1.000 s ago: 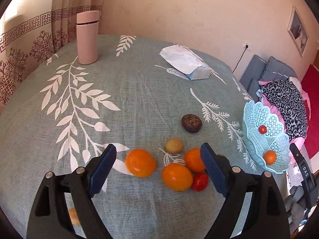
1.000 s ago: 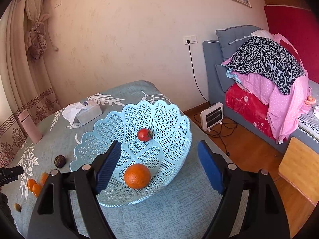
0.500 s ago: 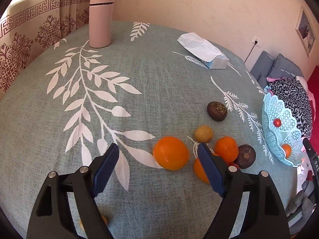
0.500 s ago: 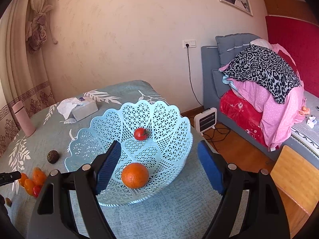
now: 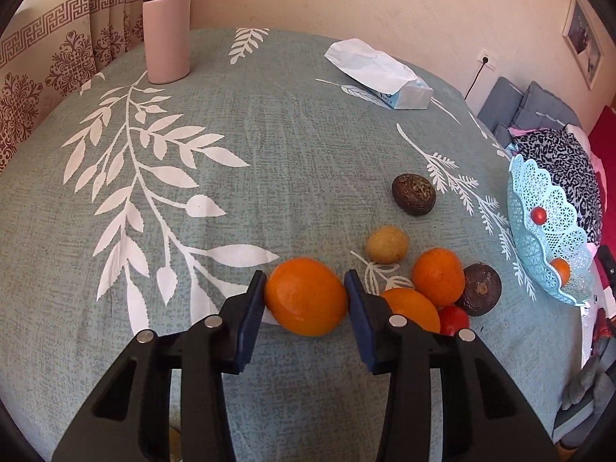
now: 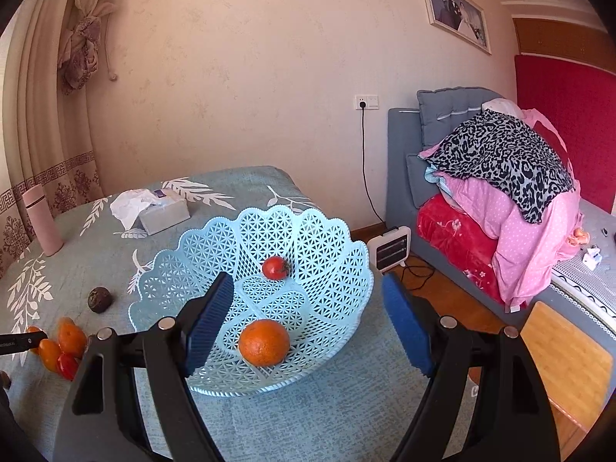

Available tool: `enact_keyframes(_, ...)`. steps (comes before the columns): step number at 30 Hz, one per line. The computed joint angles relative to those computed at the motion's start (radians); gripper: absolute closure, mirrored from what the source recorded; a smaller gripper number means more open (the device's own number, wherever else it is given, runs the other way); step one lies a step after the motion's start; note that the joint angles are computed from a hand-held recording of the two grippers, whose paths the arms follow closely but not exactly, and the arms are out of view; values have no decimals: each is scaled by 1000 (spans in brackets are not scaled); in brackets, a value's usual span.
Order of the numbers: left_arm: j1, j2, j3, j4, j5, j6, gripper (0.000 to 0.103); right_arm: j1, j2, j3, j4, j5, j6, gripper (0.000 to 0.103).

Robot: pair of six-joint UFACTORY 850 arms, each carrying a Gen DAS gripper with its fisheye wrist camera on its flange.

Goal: Organize fruits
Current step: 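Grasp a large orange with the left tool, then grasp a dark brown round fruit with the right tool while the left tool holds the orange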

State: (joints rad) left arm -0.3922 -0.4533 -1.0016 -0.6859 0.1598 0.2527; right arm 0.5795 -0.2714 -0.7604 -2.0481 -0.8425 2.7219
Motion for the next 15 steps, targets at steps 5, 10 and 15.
enact_keyframes(5,-9,41,46,-126,104,89,61,54,21,-5,-63,27,-8,22)
enact_keyframes(10,-26,71,81,-248,223,177,61,89,0,-50,-224,162,21,22)
enact_keyframes(15,-26,97,111,-241,282,152,61,87,-76,-148,-420,385,113,30)
